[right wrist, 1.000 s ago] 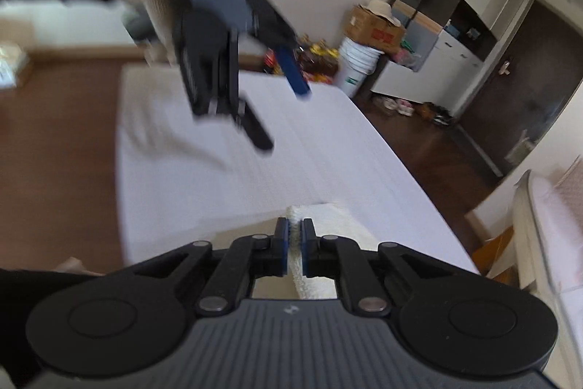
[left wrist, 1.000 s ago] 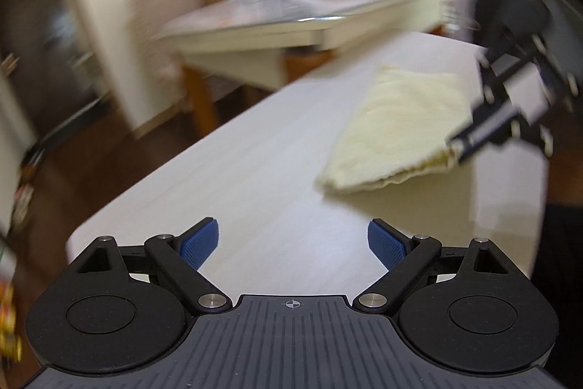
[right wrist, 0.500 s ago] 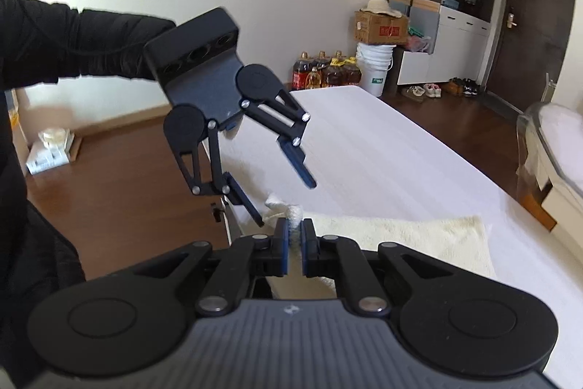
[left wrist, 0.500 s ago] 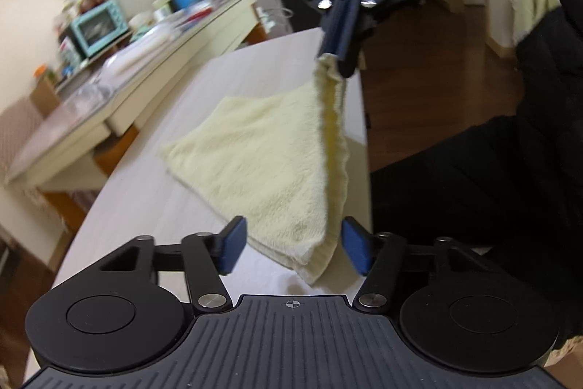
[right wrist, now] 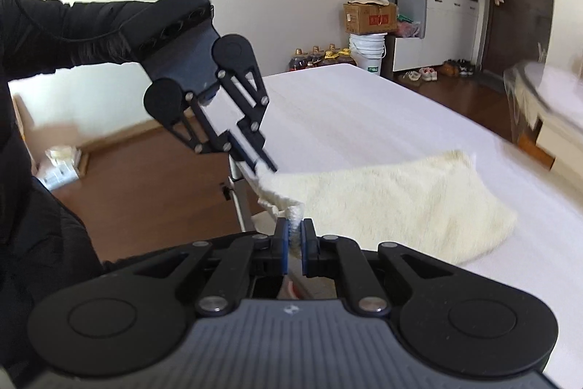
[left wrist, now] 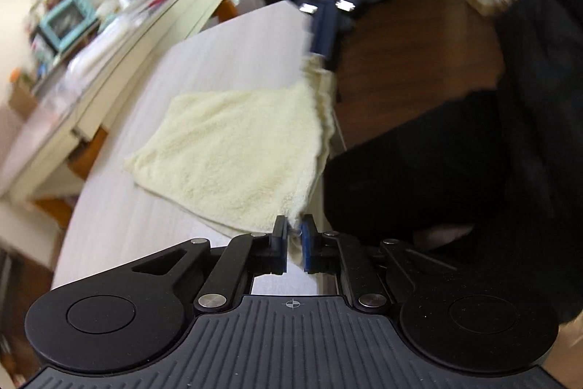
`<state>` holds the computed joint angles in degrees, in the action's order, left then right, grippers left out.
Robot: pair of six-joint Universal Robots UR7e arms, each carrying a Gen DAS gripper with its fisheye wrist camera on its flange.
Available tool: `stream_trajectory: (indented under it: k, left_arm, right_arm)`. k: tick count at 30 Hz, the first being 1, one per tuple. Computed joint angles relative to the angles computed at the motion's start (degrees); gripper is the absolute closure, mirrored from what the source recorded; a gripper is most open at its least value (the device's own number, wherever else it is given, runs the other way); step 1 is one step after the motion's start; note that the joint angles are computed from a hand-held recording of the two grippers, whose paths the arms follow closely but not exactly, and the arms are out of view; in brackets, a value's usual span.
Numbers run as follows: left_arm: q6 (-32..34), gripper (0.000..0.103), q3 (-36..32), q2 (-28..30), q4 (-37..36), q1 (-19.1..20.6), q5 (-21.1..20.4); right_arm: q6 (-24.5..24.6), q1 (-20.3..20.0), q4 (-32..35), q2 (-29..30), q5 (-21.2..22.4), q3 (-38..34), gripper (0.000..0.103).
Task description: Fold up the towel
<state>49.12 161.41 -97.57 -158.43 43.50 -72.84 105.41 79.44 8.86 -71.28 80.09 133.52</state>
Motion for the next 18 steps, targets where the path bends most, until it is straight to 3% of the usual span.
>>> stream_trajectory:
  k: [12, 18]
  left_arm:
    - [-12.41, 0.095, -12.29, 9.29, 10.69, 3.84, -3.15]
    - [-14.34, 0.095, -16.08, 12.26, 10.57, 5.32, -3.40]
  right_arm:
    - [-4.04, -12.95, 9.51, 1.21, -11.29, -3.63, 0.095]
    - [-2.78, -14.79, 12.26, 2.55, -13.58, -6.94, 0.095]
